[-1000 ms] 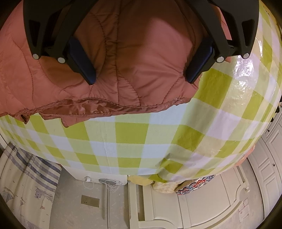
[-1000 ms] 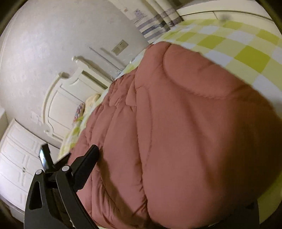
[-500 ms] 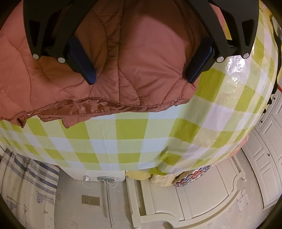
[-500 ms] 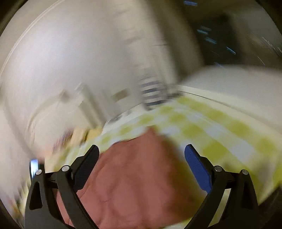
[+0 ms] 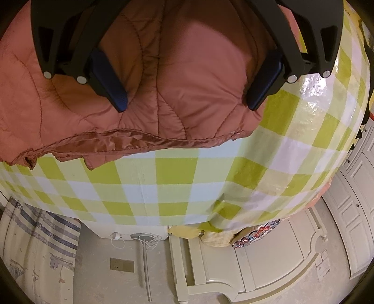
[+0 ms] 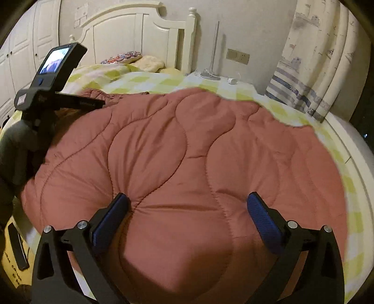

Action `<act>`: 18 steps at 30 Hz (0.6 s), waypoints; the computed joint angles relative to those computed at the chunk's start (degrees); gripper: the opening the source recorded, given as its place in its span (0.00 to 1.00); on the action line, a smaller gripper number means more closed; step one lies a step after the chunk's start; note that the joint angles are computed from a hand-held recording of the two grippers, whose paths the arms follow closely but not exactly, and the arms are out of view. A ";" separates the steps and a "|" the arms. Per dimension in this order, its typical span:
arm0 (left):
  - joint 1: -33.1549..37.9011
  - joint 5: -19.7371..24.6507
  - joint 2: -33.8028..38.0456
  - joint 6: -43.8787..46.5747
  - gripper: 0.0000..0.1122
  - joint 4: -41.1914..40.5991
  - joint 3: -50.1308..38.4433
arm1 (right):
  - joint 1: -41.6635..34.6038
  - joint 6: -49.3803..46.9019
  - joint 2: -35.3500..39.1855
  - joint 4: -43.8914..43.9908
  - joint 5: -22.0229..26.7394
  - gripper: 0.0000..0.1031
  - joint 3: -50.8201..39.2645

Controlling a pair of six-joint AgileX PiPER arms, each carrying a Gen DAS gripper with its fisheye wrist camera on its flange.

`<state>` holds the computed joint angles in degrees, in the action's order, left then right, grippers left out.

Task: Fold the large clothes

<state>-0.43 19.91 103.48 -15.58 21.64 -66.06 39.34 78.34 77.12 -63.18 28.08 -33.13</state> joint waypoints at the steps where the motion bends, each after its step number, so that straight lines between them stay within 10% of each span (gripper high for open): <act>1: 0.02 -0.09 0.01 0.29 0.90 -0.31 0.03 | -0.01 -2.51 -1.44 1.30 1.04 0.95 -1.08; 10: 0.28 0.23 0.33 2.39 0.90 -2.58 -0.51 | -9.89 -25.32 12.20 10.67 2.31 0.95 -24.35; 18: 0.59 0.34 0.31 4.10 0.90 -4.37 -0.56 | -10.83 -20.03 26.63 1.79 8.69 0.95 -32.94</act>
<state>0.16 20.25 103.80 -11.48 17.27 -66.61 28.50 58.32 103.75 -61.39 36.76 -66.07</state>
